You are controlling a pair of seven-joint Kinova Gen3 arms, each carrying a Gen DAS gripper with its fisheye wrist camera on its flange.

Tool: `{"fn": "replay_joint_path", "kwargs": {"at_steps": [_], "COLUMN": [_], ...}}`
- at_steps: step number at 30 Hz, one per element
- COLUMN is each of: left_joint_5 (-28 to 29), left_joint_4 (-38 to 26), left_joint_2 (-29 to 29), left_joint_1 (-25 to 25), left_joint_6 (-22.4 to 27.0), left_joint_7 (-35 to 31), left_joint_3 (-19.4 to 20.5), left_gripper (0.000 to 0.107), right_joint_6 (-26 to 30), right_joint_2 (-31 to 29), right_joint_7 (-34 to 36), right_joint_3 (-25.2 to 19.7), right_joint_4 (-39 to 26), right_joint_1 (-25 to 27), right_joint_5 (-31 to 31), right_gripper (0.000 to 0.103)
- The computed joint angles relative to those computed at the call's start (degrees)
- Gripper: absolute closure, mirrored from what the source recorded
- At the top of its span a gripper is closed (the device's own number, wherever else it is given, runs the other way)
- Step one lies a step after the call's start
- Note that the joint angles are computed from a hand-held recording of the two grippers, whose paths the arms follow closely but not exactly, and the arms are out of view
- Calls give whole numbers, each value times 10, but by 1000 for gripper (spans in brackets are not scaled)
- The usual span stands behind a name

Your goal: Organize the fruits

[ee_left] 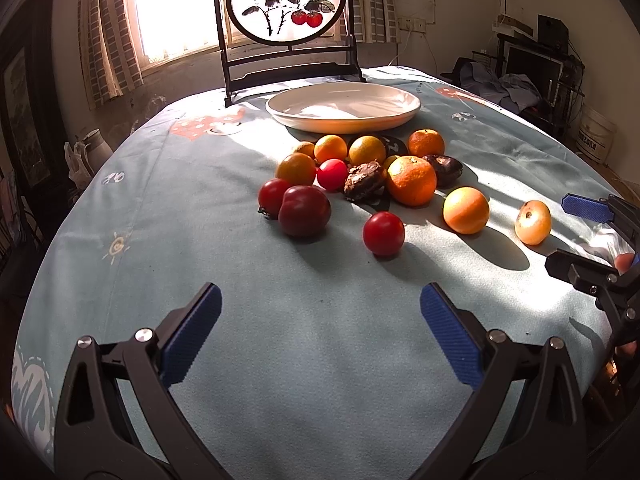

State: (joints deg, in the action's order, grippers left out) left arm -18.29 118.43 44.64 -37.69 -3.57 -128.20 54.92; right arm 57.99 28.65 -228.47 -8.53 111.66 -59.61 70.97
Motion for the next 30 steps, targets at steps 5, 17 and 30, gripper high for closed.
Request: {"fn": "replay_joint_path", "kwargs": {"at_steps": [5, 17, 30], "left_joint_5": [0, 4, 33], "left_joint_4": [-1, -4, -12], "left_joint_2": [0, 0, 16], "left_joint_1": [0, 5, -13], "left_joint_6": [1, 7, 32], "left_joint_7": [1, 2, -28], "left_joint_3": [0, -4, 21], "left_gripper": [7, 7, 7], "right_joint_6": [0, -6, -105], "right_joint_2": [-3, 12, -26], "right_joint_7": [-1, 11, 53], "right_joint_3": [-1, 0, 14], "right_joint_4": [3, -17, 9], "right_joint_1": [0, 8, 53], "right_joint_5": [0, -5, -57], "right_gripper": [1, 1, 32]}}
